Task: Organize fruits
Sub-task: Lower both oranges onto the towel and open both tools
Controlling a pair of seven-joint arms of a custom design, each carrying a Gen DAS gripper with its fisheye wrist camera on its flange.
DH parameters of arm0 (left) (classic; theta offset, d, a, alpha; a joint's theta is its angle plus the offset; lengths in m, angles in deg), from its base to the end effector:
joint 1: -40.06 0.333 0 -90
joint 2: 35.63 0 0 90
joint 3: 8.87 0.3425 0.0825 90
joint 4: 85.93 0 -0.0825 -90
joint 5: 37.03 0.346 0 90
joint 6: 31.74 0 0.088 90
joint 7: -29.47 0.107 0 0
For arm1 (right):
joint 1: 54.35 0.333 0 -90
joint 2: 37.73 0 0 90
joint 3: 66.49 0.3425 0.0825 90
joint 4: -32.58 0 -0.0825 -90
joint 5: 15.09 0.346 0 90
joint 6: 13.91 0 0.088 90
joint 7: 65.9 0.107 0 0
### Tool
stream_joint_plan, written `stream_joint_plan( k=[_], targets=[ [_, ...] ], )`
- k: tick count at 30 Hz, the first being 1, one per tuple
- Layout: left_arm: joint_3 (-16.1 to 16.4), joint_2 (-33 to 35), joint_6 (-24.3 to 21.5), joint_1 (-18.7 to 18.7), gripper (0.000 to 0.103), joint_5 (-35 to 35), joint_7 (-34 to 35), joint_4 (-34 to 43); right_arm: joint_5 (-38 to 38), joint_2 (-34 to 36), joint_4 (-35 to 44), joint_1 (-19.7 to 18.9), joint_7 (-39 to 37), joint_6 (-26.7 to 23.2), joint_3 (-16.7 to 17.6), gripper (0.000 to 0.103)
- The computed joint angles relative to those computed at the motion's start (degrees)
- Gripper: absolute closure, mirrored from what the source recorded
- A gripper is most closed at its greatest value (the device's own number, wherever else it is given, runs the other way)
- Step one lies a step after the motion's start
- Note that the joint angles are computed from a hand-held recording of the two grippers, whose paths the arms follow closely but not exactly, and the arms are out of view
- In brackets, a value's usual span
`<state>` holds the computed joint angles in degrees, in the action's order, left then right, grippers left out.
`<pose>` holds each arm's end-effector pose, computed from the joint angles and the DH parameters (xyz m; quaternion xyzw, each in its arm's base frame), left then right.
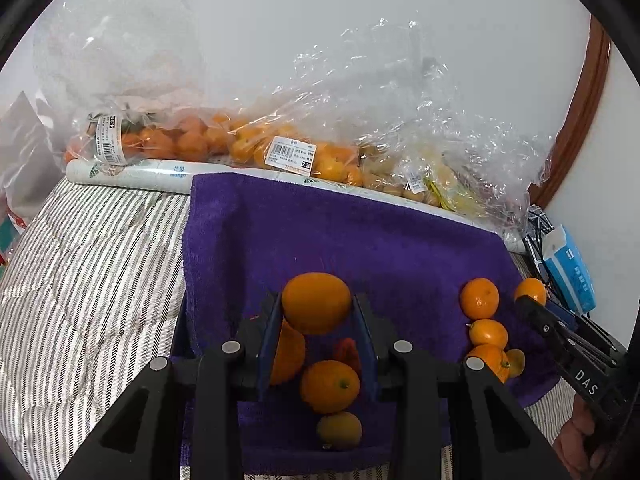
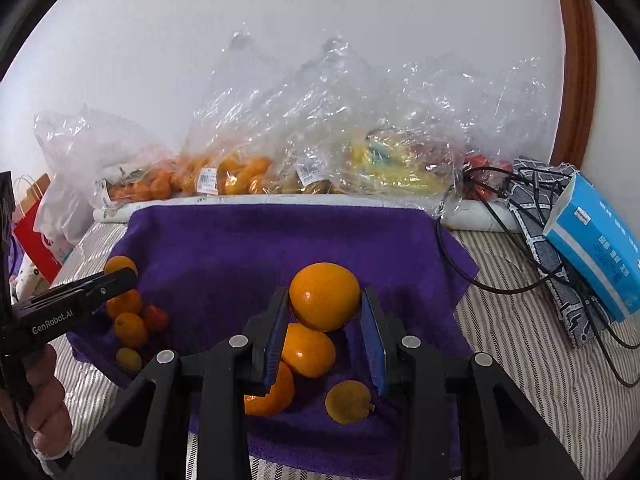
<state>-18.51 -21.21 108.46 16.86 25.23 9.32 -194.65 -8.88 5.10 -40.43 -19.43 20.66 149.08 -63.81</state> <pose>0.5218 -0.3263 0.4500 -0.8125 0.4305 -0.2852 0.2705 0.6284 0.4601 0.4432 -0.8099 0.4272 -0.1451 0.3749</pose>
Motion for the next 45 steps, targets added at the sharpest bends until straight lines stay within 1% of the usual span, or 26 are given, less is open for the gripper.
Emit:
stream_joint_plan(
  k=[5,9,13,23,26,31,37,41,45],
  targets=[
    [0.1,0.2,-0.2,-0.1,0.07,0.1,0.1,0.1,-0.2,0.5,0.6,0.1,-0.5,-0.5,0.1,0.067],
    [0.1,0.6,-0.3,-0.2,0.07,0.1,0.8,0.6,-0.9,0.7,0.6,0.8,-0.1,-0.7,-0.8,0.067],
    [0.1,0.8,-1.1,-0.6,0.07,0.2,1.3,1.0,-1.2,0.8,0.5,0.8,-0.7,-0.7,-0.5,0.067],
    [0.1,1.0,-1.5,-0.9,0.07,0.6,2.1,1.3,-3.7,1.7,1.5,2.7,0.3,-1.7,-2.5,0.067],
    [0.2,1.2,-1.9,-1.0,0.07,0.6,2.4,1.4,-3.9,1.6,1.3,2.5,0.1,-1.5,-2.2,0.067],
    [0.2,1.2,-1.6,-0.9,0.07,0.6,2.8,1.4,-4.4,1.4,1.0,2.7,0.5,-1.3,-2.5,0.067],
    [0.2,1.2,-1.6,-0.9,0.07,0.8,2.8,1.4,-5.4,1.3,0.8,3.3,1.3,-1.3,-3.5,0.067],
    [0.2,1.3,-1.6,-0.9,0.07,0.8,2.8,1.5,-5.5,1.5,1.0,3.0,1.1,-1.3,-3.1,0.067],
    [0.2,1.3,-1.3,-0.9,0.07,0.7,3.1,1.4,-5.9,1.6,1.2,3.1,1.2,-1.4,-3.3,0.067]
  ],
)
